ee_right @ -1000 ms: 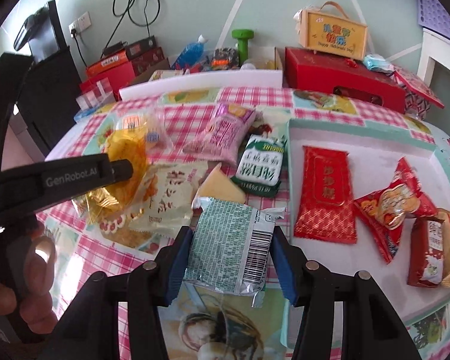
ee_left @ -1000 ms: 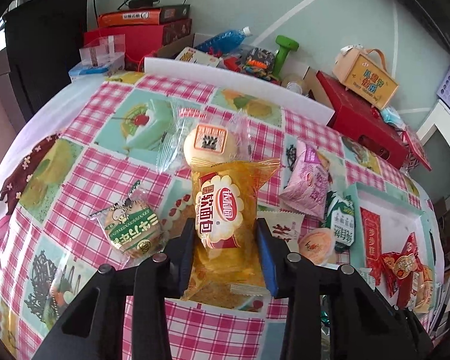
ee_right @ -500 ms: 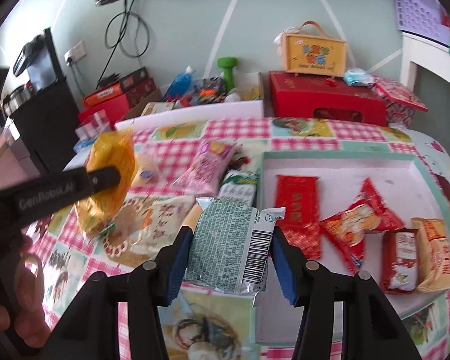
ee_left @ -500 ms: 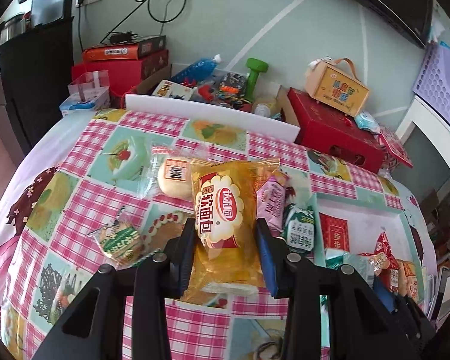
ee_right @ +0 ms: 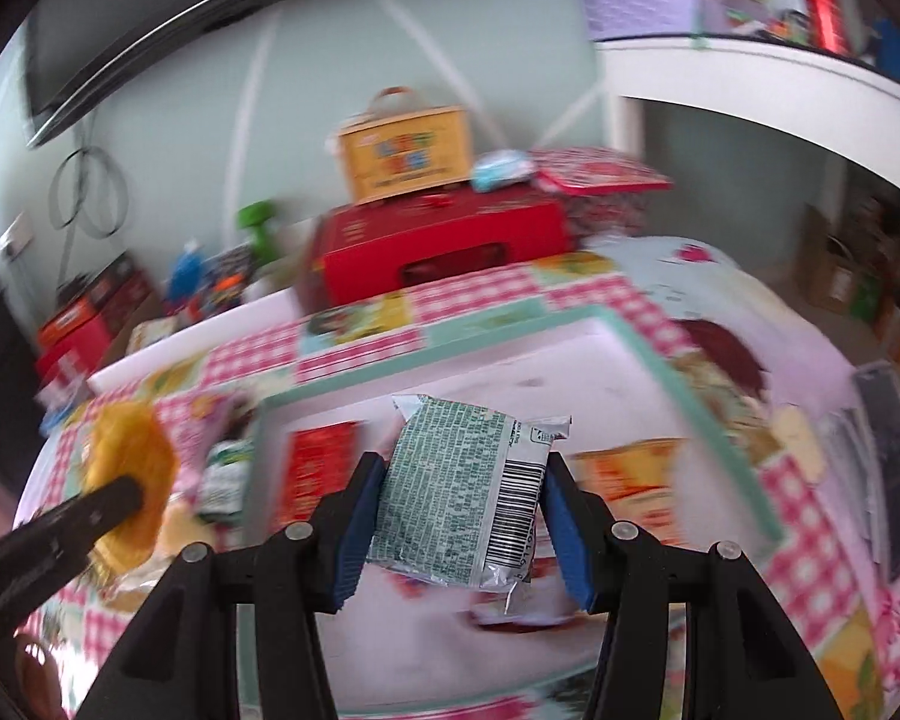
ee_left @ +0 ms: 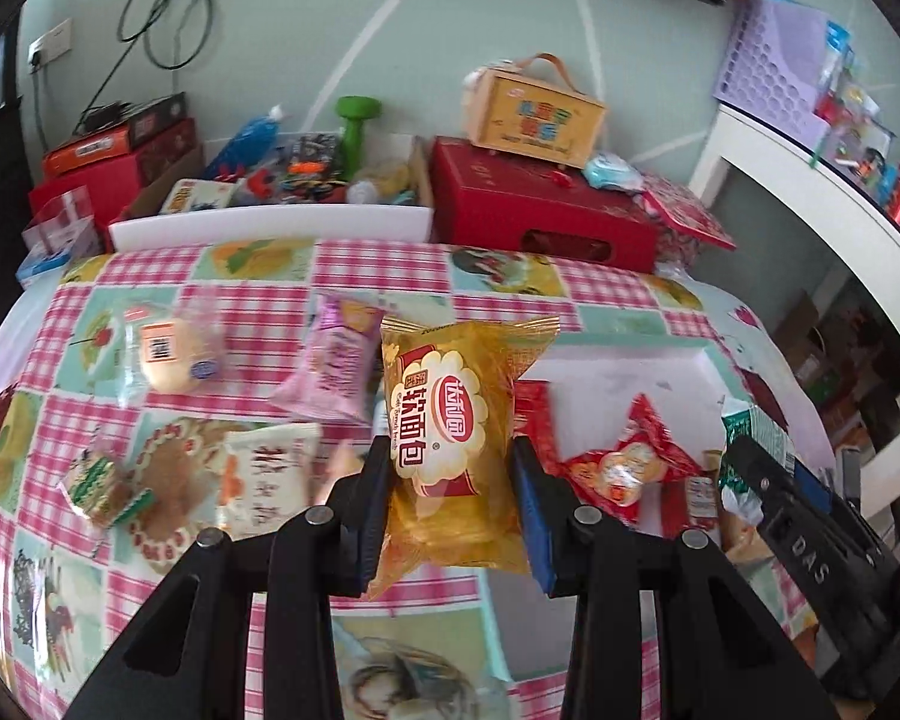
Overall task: Organize snacks
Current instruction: 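Carry both held snacks into the teal-rimmed tray and open both tools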
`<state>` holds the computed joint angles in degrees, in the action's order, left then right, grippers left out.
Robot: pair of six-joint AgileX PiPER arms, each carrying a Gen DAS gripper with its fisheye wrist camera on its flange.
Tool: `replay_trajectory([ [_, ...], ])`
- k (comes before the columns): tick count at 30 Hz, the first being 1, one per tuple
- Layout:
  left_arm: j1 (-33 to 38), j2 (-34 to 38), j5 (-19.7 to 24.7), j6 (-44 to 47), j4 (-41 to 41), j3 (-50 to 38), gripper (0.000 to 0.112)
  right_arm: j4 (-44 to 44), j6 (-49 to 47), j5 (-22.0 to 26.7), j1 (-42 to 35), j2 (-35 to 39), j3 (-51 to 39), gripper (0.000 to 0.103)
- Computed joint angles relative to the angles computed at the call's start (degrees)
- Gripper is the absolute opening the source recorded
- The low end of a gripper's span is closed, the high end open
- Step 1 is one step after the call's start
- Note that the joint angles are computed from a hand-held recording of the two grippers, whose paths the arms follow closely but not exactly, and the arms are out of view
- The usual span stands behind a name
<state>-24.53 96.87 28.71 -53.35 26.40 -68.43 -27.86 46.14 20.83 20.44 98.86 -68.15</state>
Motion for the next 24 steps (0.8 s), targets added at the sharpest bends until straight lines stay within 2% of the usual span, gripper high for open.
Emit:
replay_trajectory([
  [5,-2.87,3.54,0.66,0.80,-0.30,-4.56,0.040,-1.29,0.96,-1.12,-4.42,-0.51,0.94,0.055],
  [9,-3.55,8.02,1.55,1.07,0.37,-9.19,0.040,3.27,-4.08,-2.50,-6.16,1.60,-0.43,0.055],
  [12,-3.44,11.50,1.98,1.57,0.34,-12.38,0.040,6.41,-7.85,-2.26,-6.14,4.55,-2.88,0.055],
  [16,-2.98,15.20,2.33,2.32,-0.19,-15.45,0.040,4.03,-6.80,-2.05,-5.32,7.34,-5.06,0.055],
  [20,-2.47,17.63,2.11,3.53,-1.26,-17.25,0.040,7.28,-9.80,-1.96,-5.49,10.07,-7.55,0.055],
  [24,-1.98,19.30,1.46,3.52,-1.42,-18.57,0.040,5.22,-8.39,-1.02,-4.96,12.04,-9.51,0.056],
])
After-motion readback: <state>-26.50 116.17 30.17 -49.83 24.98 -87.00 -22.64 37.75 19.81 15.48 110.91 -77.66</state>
